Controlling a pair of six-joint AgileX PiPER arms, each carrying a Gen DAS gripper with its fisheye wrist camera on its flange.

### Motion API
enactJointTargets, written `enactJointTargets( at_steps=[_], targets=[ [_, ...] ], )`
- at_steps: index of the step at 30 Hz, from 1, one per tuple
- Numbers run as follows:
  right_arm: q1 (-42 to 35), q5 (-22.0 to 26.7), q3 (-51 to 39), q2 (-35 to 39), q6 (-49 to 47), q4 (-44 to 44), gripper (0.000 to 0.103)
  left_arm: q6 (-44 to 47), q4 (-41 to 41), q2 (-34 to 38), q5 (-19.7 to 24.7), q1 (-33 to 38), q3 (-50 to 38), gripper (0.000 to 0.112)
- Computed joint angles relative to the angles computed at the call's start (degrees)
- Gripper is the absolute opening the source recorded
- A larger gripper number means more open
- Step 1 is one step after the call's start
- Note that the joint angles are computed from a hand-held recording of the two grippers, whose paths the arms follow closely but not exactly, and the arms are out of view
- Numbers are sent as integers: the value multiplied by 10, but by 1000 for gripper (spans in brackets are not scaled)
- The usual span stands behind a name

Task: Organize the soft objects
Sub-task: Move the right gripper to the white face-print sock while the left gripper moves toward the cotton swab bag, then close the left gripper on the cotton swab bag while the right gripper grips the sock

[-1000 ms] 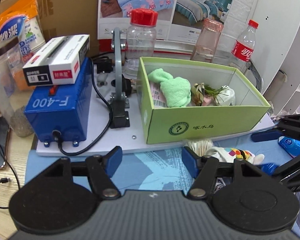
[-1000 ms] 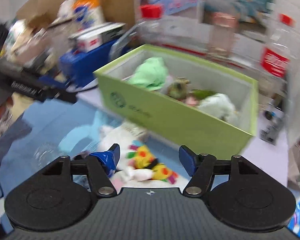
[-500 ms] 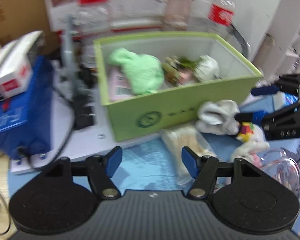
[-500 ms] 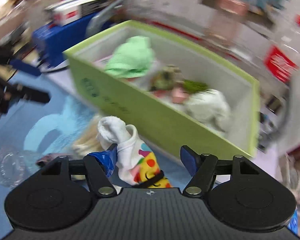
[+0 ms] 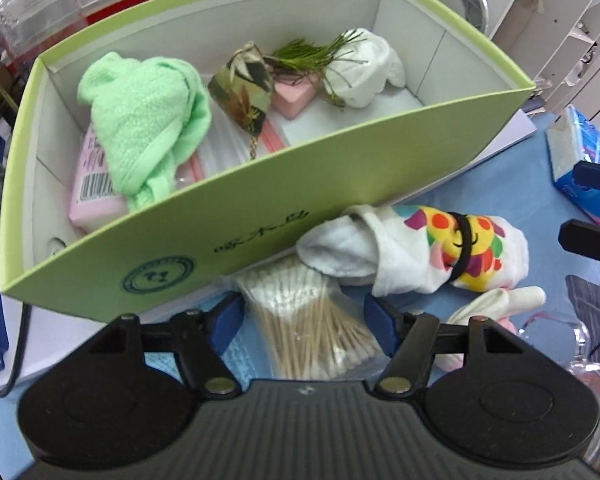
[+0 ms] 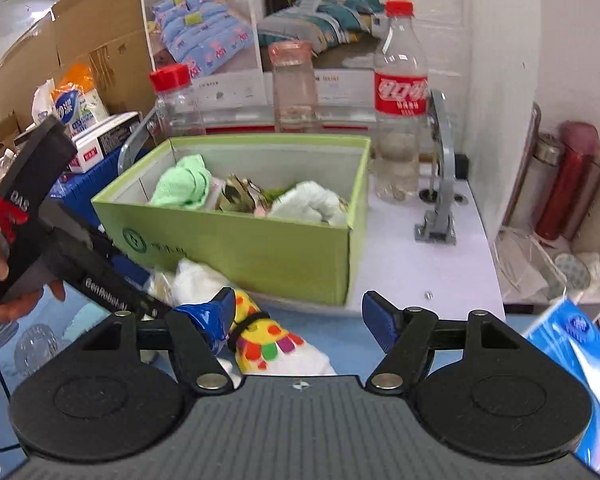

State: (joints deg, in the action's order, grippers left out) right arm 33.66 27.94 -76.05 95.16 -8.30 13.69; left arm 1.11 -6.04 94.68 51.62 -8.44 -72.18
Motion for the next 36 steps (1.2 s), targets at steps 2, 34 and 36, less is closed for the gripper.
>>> enactJointTargets(
  at_steps=[2, 34, 36],
  targets=[
    [-3, 0, 9, 2, 7, -9, 56, -13, 6, -2, -8, 6, 10, 68],
    [0, 75, -52, 68, 211, -172, 59, 50, -21, -164, -93, 190, 213, 74],
    [11, 32, -10, 31, 200, -174, 59, 51, -19, -176, -94, 203, 224, 75]
  ],
)
